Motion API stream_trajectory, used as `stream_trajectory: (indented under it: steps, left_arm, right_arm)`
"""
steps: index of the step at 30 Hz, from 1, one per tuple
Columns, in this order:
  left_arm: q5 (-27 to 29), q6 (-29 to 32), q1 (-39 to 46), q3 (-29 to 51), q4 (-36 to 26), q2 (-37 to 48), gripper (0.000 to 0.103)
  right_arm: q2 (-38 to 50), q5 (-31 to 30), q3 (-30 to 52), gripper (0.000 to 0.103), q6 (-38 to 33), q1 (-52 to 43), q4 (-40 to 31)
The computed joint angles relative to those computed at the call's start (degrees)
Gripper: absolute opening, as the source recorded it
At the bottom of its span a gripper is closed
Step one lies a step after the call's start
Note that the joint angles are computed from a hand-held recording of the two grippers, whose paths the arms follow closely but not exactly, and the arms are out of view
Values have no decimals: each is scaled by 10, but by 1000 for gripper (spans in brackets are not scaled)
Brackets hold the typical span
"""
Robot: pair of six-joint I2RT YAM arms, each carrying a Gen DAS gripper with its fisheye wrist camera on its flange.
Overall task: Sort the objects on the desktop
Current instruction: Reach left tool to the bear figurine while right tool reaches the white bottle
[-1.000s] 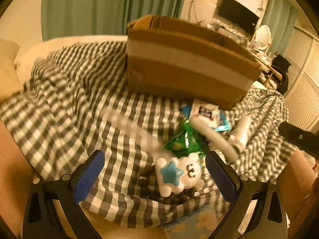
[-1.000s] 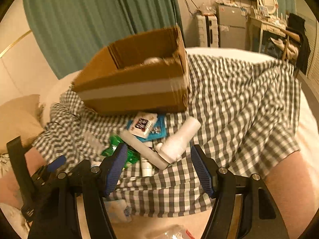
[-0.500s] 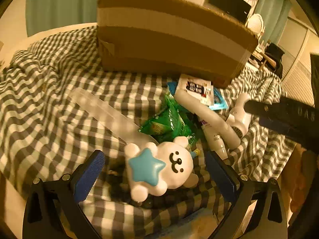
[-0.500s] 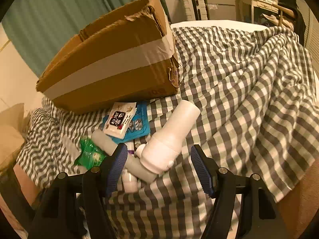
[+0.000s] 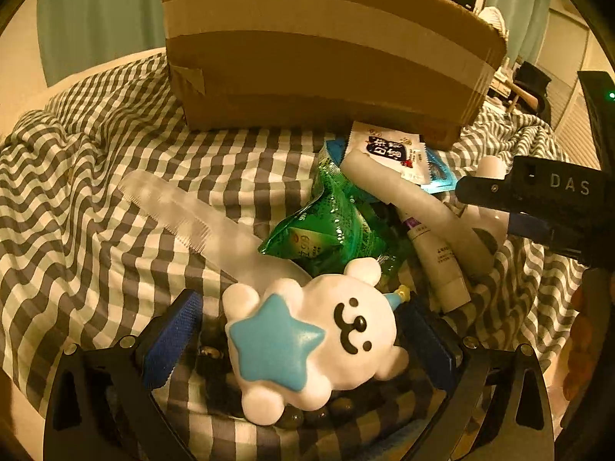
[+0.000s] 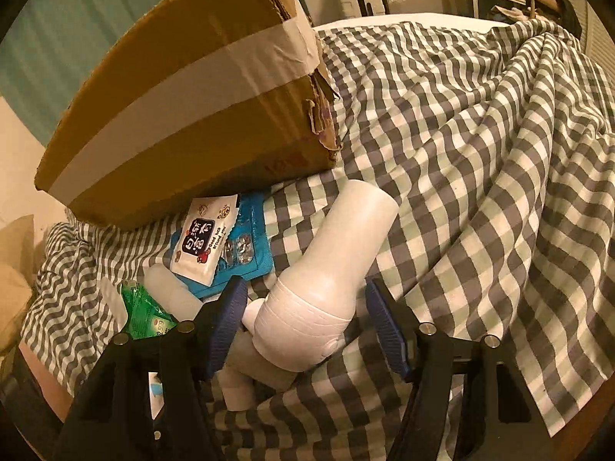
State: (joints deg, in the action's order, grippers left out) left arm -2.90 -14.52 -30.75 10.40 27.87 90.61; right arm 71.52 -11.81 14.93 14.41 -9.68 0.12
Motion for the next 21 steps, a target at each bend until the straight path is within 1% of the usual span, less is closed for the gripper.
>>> stream_trajectory:
  steps: [2, 4, 5, 6, 7, 8, 9, 14, 18, 21]
  left_arm:
    - [21, 2, 13, -5, 12, -1, 102]
    - [34, -1, 24, -6, 11, -6, 99]
    - [37, -1, 28, -9, 13, -11, 94]
    - [40, 2, 32, -10, 13, -13, 88]
    - [44, 4, 33, -12, 13, -18, 85]
    - [51, 12, 41, -9, 13, -16, 77]
    - [53, 16, 42, -7, 10, -16, 75]
    - [56, 19, 41, -12, 7, -29, 75]
    - [60, 22, 47, -20, -9, -66, 75]
    - [59, 22, 47, -24, -22, -89, 75]
  right_arm:
    - [-7, 3, -4, 57, -1, 5, 0]
    - [-10, 6, -8, 56, -4, 8, 3]
    - [-17, 5, -10, 54, -6, 7, 0]
    - [-25, 4, -12, 49, -6, 6, -4]
    - [-29, 3, -12, 47, -6, 6, -6]
    - [-25, 7, -12, 47, 5, 17, 0]
    - [-31, 5, -12, 47, 2, 15, -6]
    - [-69, 9, -21, 47, 4, 20, -27]
    - [-111, 9, -23, 47, 7, 26, -57]
    - [-162, 1, -27, 47, 4, 19, -93]
